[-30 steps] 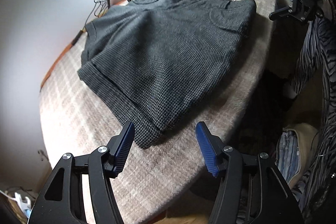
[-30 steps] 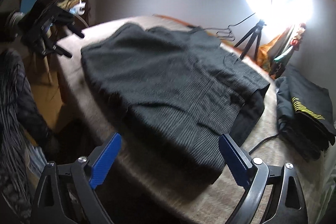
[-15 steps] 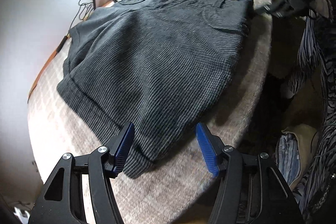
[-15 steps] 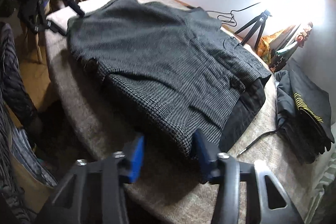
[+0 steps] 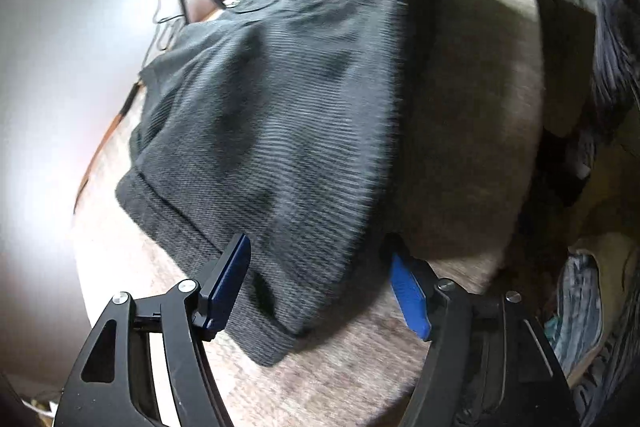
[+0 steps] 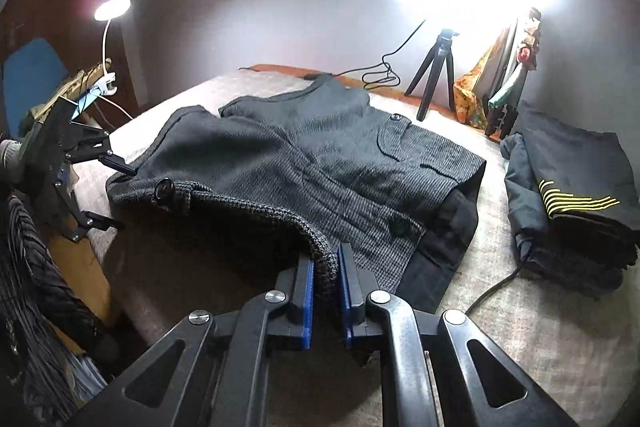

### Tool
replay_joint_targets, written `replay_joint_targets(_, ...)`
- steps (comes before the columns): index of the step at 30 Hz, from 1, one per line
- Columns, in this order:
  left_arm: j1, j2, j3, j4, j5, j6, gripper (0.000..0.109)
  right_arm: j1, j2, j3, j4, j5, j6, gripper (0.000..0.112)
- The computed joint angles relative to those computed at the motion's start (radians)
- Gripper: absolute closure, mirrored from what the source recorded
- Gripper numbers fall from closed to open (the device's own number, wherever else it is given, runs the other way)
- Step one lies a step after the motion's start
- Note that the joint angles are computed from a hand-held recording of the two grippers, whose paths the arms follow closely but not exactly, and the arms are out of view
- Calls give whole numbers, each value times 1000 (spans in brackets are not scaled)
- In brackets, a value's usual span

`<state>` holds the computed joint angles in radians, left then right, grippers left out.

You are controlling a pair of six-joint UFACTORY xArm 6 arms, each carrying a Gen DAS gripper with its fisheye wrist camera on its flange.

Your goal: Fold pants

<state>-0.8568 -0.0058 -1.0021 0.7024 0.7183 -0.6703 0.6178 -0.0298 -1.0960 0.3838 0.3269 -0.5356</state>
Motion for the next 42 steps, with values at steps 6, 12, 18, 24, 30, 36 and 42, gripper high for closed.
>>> replay_joint_targets(6,110,-61,87,-170,-207,57,101,9,-8,13,1,-19,-4,104)
replay_joint_targets(12,127,-134,71,-72,-220,-19,104,13,-44,51,3,-75,15,105)
replay_joint_targets(18,112,-152,-27,-17,-152,80,104,5,-92,63,256,-134,-116,105)
replay_joint_targets(24,163,-66,-174,-47,-97,213,104,-4,-49,-14,173,-139,-55,105)
replay_joint_targets(30,229,34,-332,-55,-79,333,104,-37,50,-164,163,-122,-82,105)
replay_joint_targets(36,285,152,-470,-100,-89,398,105,-79,188,-352,93,-68,-4,105)
replay_joint_targets(42,325,273,-608,-143,-79,467,105,-119,348,-570,-15,23,104,105)
